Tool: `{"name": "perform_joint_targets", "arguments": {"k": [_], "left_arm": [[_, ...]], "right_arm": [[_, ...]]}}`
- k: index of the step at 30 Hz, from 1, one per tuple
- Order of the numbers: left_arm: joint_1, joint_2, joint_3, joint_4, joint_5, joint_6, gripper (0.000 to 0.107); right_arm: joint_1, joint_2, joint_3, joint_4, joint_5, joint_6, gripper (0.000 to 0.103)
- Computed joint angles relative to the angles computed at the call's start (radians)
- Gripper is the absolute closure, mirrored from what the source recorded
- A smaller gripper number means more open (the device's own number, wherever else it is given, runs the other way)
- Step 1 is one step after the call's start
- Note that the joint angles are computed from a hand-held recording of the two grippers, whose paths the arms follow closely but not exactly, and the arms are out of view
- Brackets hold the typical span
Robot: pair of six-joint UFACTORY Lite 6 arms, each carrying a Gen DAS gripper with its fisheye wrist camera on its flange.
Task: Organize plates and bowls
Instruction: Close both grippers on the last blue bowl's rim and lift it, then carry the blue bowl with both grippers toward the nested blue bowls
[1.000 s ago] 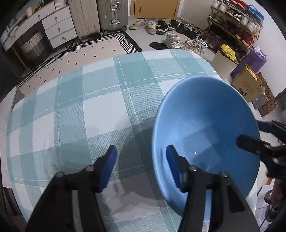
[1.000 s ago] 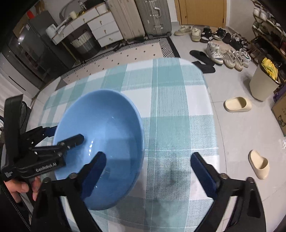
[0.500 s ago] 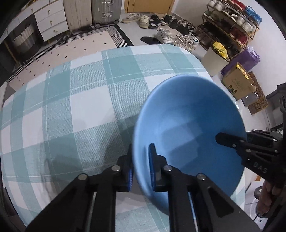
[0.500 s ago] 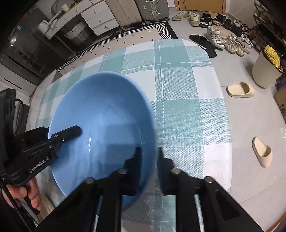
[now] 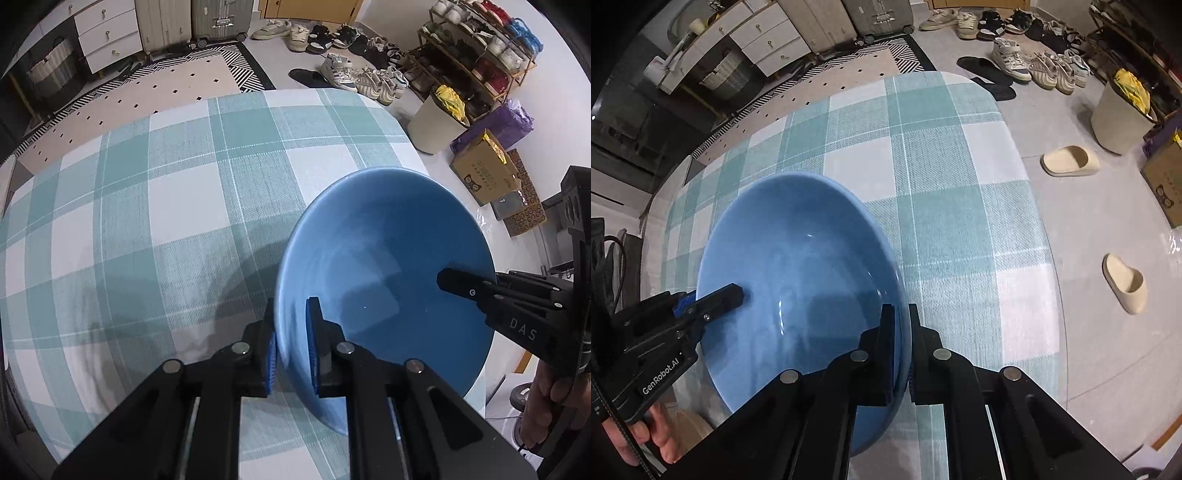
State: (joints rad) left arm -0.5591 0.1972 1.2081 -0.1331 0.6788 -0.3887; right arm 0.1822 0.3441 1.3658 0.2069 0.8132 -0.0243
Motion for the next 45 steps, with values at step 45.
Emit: {"name": "perform_joint_targets", "arguments": {"k": [45], "left_arm": [[-1.275,-0.719,-0.336,0.606,0.561,-1.429,0.09]], "right_arm": [[1.174,-1.163,-0.547,-0.459,0.572,1.269,0.097]]}}
